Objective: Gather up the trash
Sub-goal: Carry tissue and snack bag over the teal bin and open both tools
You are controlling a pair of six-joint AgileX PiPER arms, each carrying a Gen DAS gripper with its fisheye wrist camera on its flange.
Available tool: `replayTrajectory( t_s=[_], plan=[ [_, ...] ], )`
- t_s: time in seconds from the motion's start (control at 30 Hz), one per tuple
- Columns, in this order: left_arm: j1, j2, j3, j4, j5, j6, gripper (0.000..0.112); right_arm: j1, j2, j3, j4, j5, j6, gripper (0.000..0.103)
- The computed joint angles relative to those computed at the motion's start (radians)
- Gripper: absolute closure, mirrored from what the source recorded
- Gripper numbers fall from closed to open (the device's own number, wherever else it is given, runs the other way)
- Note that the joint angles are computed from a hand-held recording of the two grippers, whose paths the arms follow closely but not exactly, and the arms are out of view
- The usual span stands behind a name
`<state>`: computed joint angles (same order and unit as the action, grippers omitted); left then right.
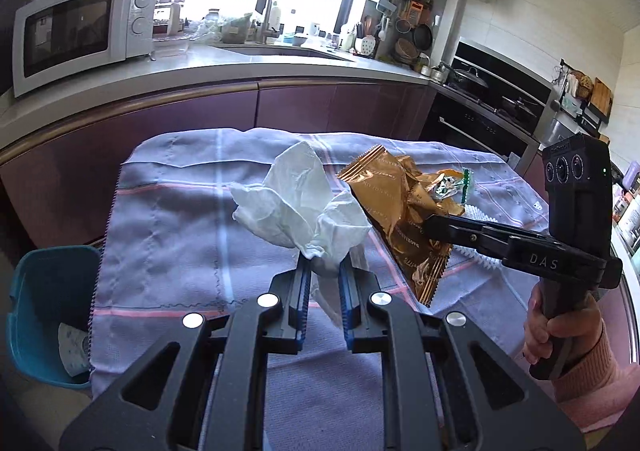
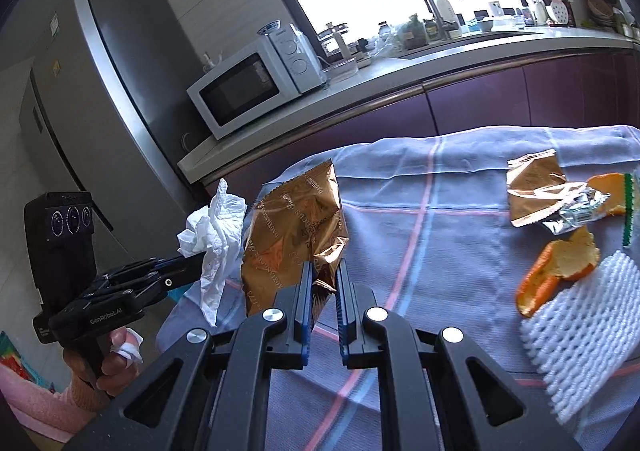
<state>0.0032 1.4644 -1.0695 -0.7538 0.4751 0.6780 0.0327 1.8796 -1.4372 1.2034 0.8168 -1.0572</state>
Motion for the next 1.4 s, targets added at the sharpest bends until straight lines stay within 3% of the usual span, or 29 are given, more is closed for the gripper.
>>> replayTrajectory(
  t_s=[0.4,0.97,1.27,1.4],
  plan=[
    [0.241,-0.113,0.104,-0.089,0.053,0.128,0.098,0.144,0.096,-0.198,-0.108,0.033,0.131,0.094],
    [0.509,-0.091,0.089,-0.103,0.069,0.171,0.098,0.317,0.278,-0.558,-0.266,0.11,0.318,0.094],
    [0.585,-0.069,0.084,-0.114,0.069,0.204,0.098,0.382,0.446,-0.86,-0.356,0.212,0.462,0.094],
    [0.594,-0.051,0.071,-0.087,0.051,0.185,0.098,0.405,0.588,-1.132,-0.423,0.309,0.581,0.094]
  ],
)
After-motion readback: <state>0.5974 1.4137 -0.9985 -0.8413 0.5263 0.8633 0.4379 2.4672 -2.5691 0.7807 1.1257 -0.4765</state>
